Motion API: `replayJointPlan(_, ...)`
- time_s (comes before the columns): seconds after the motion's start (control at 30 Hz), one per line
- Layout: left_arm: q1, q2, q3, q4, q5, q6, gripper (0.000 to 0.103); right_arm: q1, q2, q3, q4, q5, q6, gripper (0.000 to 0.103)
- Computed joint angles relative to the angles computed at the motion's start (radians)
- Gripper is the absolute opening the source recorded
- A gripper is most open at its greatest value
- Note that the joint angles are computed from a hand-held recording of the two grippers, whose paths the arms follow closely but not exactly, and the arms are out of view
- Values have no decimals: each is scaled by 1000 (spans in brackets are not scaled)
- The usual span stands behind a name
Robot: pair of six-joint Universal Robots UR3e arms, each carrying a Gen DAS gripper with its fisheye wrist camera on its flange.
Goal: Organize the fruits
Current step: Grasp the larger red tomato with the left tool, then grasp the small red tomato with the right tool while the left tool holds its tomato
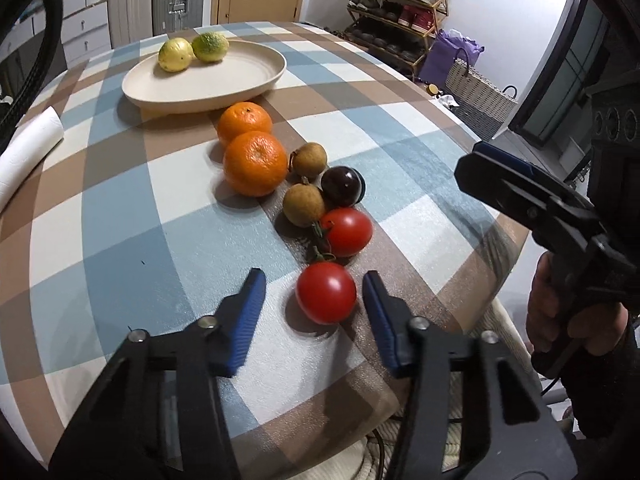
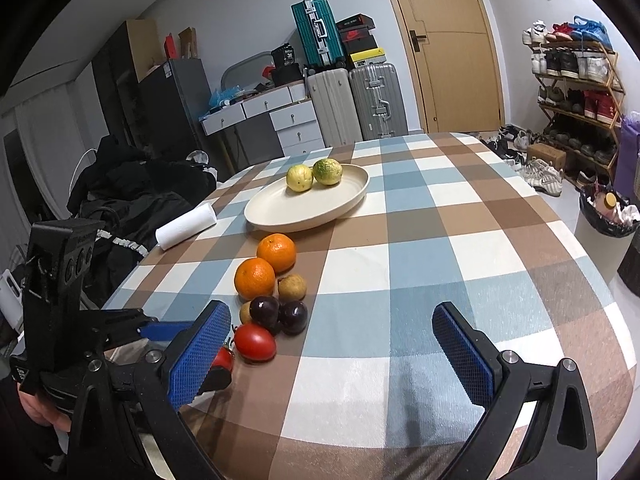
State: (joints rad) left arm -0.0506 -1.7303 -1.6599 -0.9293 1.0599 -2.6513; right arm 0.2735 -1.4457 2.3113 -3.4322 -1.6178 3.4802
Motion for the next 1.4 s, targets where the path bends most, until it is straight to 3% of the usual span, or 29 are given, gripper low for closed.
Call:
replayJointPlan(0.07,12,-4,16,-45,-29,12,26,-2,-3,2,3,3,2,103)
replayJointPlan(0.5,78,59,7,-56,-70,26,26,7,24,-31,42,48,-4,103)
replayJointPlan(1.03,235,104,45,-127,-150,54,26,65,178,-190,106,118,2,100)
replayJointPlan(1.17,245,104,40,-123,-152,54,26,87,211,-234,134,99,8,92)
replayJointPlan(1.4,252,105,33,-120,-153,48,26,97,235,-262,159,104,4,59)
